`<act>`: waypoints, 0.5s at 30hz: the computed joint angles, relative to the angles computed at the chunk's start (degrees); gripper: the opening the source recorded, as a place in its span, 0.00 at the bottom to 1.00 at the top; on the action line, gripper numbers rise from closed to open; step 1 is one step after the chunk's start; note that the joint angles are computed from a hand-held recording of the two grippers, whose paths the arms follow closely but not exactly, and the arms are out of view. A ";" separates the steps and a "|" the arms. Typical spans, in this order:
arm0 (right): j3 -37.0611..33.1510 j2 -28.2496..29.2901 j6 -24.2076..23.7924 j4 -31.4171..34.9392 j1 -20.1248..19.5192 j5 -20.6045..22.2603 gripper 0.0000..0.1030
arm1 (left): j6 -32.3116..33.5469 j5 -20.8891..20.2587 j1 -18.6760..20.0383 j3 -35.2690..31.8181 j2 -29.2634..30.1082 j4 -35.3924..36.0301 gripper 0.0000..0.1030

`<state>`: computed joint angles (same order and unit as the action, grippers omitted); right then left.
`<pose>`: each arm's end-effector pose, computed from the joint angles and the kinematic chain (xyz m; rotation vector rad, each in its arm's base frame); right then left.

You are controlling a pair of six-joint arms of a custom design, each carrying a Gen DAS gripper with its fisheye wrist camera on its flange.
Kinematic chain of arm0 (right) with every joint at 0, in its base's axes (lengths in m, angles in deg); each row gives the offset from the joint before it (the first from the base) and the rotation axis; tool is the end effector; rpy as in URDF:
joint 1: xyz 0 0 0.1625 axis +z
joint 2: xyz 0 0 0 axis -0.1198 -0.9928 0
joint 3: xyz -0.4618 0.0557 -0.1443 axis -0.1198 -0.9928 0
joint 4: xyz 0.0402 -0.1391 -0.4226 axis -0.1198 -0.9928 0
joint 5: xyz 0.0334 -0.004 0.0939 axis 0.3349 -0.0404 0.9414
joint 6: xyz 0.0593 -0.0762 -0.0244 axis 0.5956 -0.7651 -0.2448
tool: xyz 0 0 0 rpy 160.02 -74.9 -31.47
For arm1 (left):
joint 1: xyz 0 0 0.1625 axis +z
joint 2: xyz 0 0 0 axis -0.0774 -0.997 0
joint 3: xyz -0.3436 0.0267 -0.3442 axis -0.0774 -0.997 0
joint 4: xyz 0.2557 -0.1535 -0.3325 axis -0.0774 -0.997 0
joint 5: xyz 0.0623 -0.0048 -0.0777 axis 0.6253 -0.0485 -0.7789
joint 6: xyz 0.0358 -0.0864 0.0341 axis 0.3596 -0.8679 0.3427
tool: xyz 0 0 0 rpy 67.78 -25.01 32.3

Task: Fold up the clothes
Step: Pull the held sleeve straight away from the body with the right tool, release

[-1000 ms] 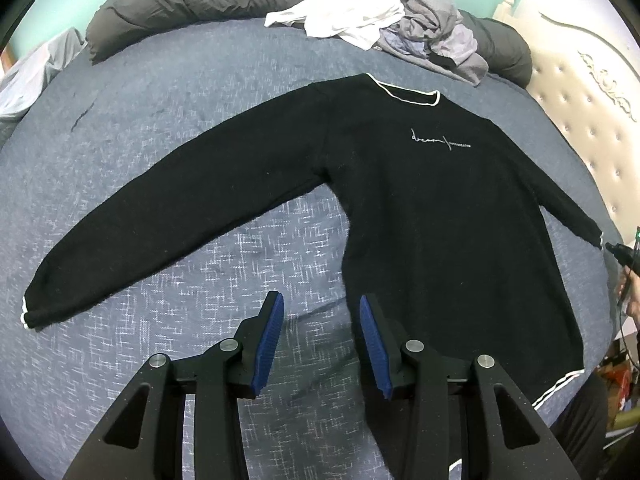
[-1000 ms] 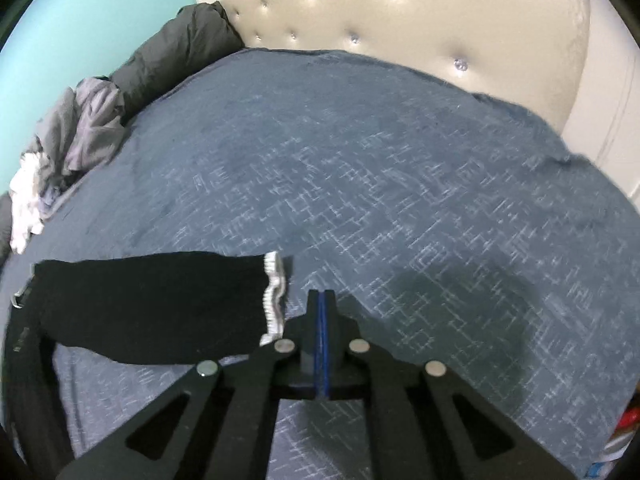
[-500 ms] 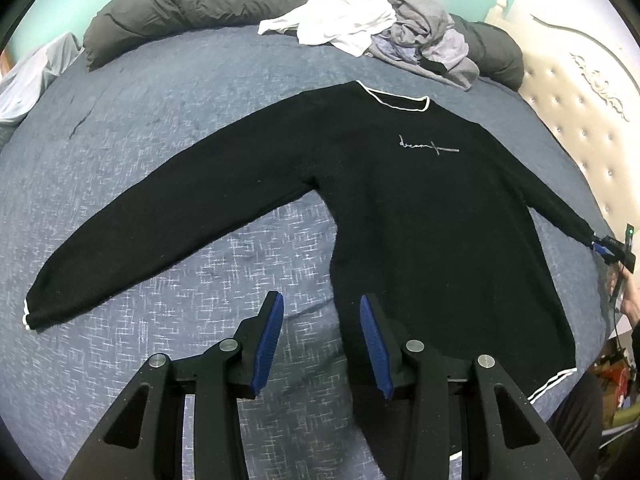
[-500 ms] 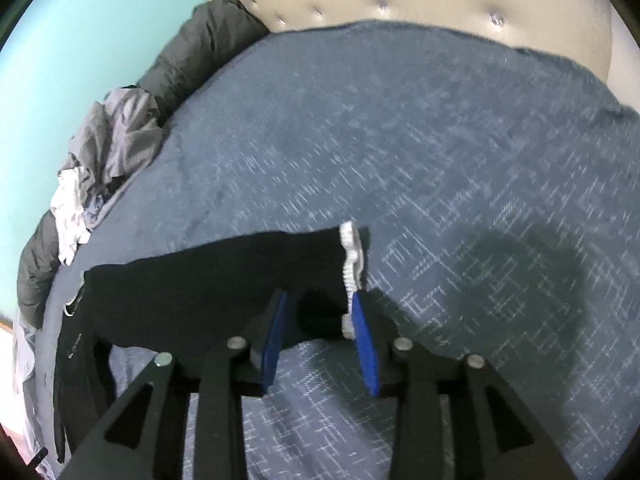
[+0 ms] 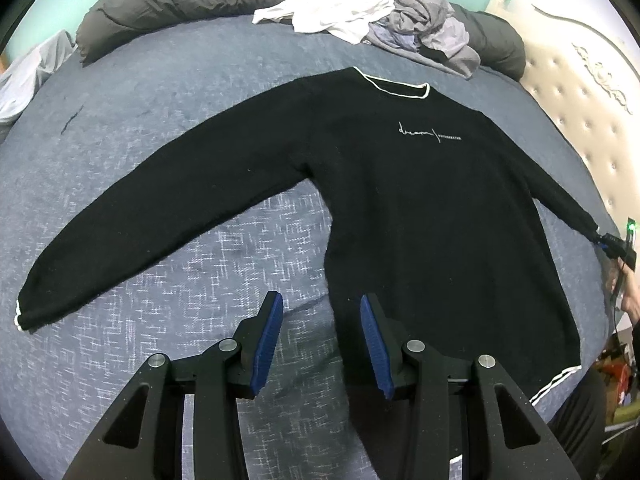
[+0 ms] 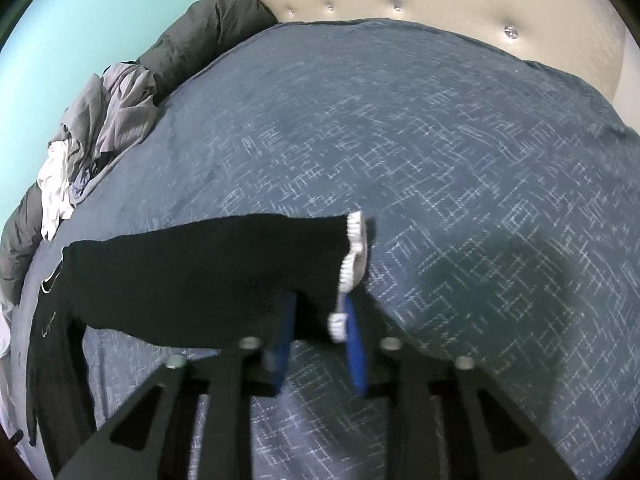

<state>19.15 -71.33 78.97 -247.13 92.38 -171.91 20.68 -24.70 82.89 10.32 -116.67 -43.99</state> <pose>0.0195 -0.7152 0.2752 -0.3761 -2.2946 1.0026 0.0482 -0.6944 0.4208 0.4131 2.5072 -0.4696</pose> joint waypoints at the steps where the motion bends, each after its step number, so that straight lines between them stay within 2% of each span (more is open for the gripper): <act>1: 0.05 0.18 -0.53 -0.99 0.18 -0.45 0.12 | 0.19 0.09 -0.10 0.14 -0.03 -0.03 0.43; 7: -1.04 1.35 -6.95 -9.15 1.91 -4.34 0.09 | -0.03 -0.10 -0.27 0.11 -0.65 0.40 0.43; 12: -2.52 1.44 -6.34 -6.34 2.08 -5.26 0.08 | -0.17 0.30 -0.26 -0.22 -0.98 0.61 0.43; 15: -2.38 1.00 -4.35 -3.60 1.91 -5.09 0.09 | -0.16 0.10 -0.28 -0.35 -1.26 0.76 0.43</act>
